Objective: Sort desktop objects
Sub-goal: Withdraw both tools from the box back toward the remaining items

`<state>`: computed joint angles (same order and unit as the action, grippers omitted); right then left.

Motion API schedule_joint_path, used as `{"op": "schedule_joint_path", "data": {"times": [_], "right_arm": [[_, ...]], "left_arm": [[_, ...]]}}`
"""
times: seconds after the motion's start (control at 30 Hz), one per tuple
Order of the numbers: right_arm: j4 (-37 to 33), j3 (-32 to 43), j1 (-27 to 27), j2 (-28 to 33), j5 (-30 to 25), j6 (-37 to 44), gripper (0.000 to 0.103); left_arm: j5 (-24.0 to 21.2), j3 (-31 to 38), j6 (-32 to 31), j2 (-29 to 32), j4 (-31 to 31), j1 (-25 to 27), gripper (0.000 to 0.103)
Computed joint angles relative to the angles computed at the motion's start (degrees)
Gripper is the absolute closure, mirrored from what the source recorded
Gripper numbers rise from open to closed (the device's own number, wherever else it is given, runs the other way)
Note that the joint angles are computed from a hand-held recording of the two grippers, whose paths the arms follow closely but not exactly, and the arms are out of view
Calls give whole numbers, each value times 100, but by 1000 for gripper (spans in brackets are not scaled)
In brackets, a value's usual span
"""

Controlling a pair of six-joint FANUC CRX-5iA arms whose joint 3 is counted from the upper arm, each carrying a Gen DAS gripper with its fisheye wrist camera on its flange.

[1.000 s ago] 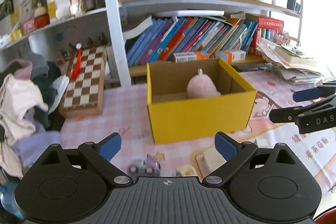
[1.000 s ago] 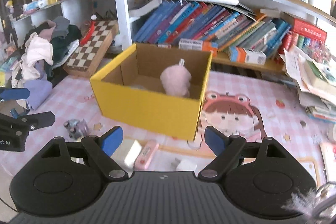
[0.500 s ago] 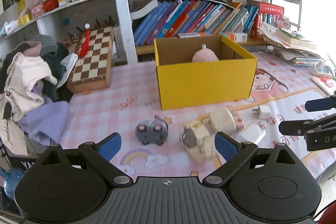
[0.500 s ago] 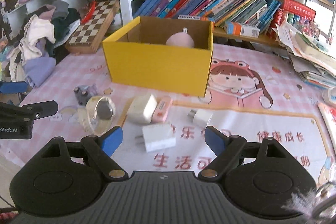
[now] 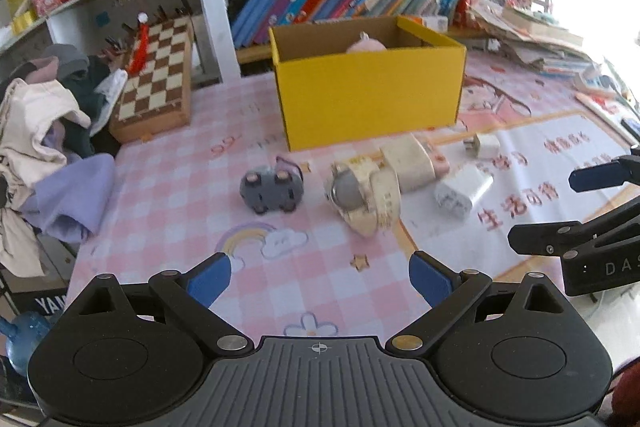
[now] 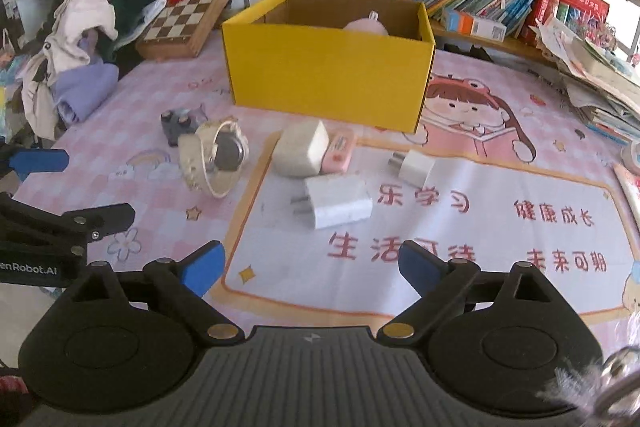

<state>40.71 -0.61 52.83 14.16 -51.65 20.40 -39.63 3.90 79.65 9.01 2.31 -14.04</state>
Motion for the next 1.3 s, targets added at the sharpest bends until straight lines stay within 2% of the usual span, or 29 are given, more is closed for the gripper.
{"op": "schedule_joint_path", "data": {"times": [0.37, 0.63, 1.07, 1.3], "right_arm": [[46, -52, 55, -25, -177, -294, 6], [-46, 51, -17, 58, -204, -211, 8], [-142, 192, -173, 137, -137, 104, 8], [-216, 271, -277, 182, -69, 270, 8]], "left_arm": [[-167, -57, -177, 71, 453, 115, 4], [-330, 35, -543, 245, 767, 134, 4], [-77, 192, -503, 355, 644, 20, 4], [204, 129, -534, 361, 739, 17, 4]]}}
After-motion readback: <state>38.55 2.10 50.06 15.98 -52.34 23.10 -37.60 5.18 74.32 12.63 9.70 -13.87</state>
